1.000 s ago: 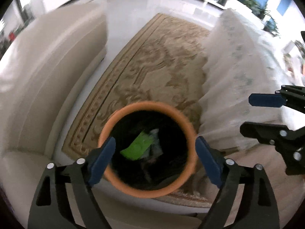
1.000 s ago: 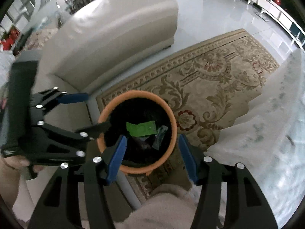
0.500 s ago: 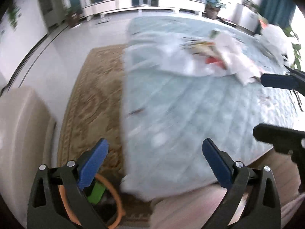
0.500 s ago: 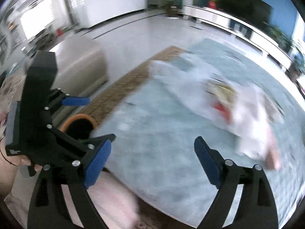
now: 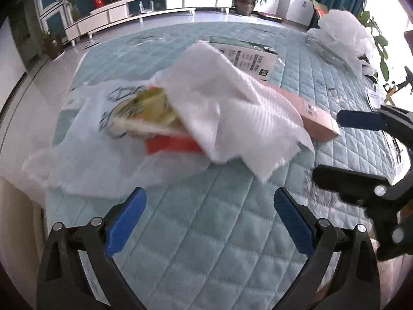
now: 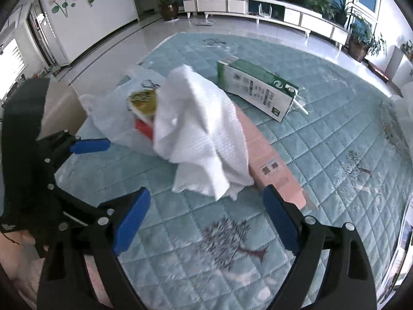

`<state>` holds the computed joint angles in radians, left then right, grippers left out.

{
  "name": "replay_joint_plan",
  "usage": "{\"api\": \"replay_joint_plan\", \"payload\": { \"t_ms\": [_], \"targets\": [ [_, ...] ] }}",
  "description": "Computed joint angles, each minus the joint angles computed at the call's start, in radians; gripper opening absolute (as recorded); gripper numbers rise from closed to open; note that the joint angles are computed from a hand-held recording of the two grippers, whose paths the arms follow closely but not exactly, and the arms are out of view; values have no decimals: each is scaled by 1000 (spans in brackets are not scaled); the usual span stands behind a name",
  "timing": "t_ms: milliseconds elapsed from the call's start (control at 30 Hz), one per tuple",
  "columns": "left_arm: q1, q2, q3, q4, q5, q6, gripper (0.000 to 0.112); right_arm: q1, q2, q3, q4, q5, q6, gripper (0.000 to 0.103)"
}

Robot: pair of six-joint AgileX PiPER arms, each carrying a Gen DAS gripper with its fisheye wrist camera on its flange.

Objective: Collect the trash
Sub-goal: 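Return both tools to the mattress near the white tissue, then grasp the white tissue with the right tool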

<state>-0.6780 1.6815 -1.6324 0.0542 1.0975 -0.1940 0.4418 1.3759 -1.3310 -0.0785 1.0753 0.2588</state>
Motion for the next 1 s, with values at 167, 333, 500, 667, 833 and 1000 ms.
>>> {"api": "replay_joint_plan", "payload": {
  "t_ms": [167, 333, 500, 667, 833, 1000],
  "targets": [
    [22, 77, -52, -19, -39, 63, 97, -112, 75, -9, 116, -38, -122, 87],
    [22, 114, -52, -22, -75, 82, 94, -66, 105, -9, 16, -85, -67, 89],
    [33, 135, -61, -53, -95, 83, 89, -16, 125, -26, -63, -88, -39, 66],
    [30, 151, -91, -64, -88, 83, 65, -30, 159, -91, 1, -28, -79, 2],
    [82, 150, -123, -208, -50, 131, 29, -93, 132, -59, 147, -33, -150, 2],
    [26, 101, -118, -132, -47, 98, 17, -99, 67, -57, 187, -20, -143, 2]
  ]
}}
